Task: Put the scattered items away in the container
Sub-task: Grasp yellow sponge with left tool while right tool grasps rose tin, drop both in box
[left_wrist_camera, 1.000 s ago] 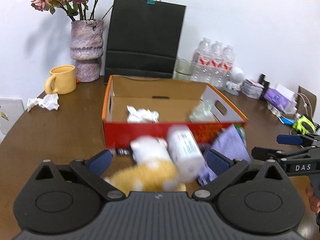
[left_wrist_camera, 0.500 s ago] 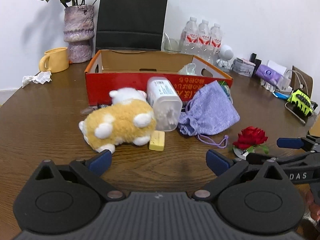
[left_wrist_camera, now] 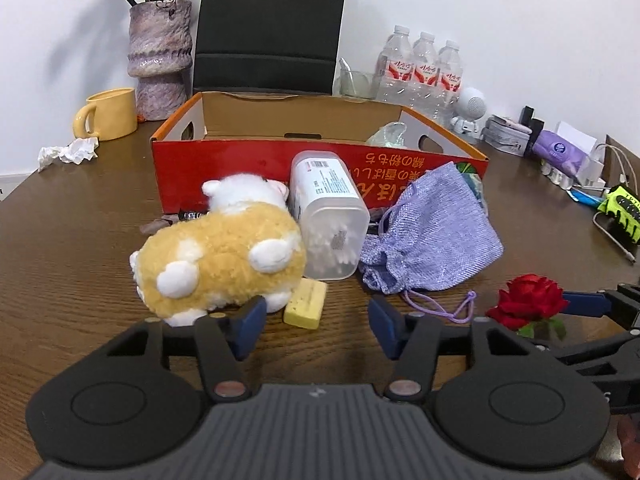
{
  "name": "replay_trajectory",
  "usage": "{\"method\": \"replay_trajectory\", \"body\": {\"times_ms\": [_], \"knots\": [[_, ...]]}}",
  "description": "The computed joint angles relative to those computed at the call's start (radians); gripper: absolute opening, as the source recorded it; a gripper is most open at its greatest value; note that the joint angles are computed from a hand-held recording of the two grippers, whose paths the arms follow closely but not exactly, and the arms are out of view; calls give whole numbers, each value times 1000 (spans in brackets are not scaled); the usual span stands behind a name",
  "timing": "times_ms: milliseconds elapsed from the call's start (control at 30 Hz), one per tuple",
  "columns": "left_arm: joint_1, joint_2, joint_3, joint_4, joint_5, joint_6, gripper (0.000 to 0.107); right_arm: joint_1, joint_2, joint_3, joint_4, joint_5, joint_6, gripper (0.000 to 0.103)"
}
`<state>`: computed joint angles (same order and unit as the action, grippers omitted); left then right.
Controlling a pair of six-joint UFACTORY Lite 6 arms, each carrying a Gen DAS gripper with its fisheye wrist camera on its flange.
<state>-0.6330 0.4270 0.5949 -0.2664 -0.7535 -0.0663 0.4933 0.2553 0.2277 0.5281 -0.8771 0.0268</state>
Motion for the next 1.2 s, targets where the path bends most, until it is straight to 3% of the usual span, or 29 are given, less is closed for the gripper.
{"method": "replay_trajectory", "body": {"times_ms": [100, 200, 667, 767, 800, 967, 1033, 1067, 1100, 1167, 1200], "knots": [[-15, 32, 20, -70, -6, 25, 26, -13, 18, 0, -37, -28, 26, 64], [-17, 31, 8, -55, -23, 23, 23, -16, 12, -18, -65, -59, 45, 45], [-19, -19, -100, 25, -107, -29, 22, 14, -67, -99, -53, -104, 98, 45], [-16, -69, -145, 51, -130, -40, 7, 43, -101, -118, -18, -109, 90, 45], [-15, -86, -158, 58, -135, -39, 7, 55, -123, -127, 0, -108, 79, 45], [5, -114, -175, 104, -127, -51, 9, 92, -182, -132, 67, -85, 31, 45], [19, -103, -164, 135, -112, -61, 24, 98, -175, -131, 70, -86, 37, 45], [21, -95, -153, 142, -102, -55, 41, 98, -167, -130, 69, -87, 44, 45], [16, -83, -140, 133, -96, -41, 46, 95, -157, -128, 65, -88, 51, 45], [9, -54, -107, 121, -76, -14, 45, 97, -135, -128, 60, -96, 71, 45], [14, -34, -81, 132, -52, -13, 39, 98, -125, -127, 57, -101, 80, 45]]}}
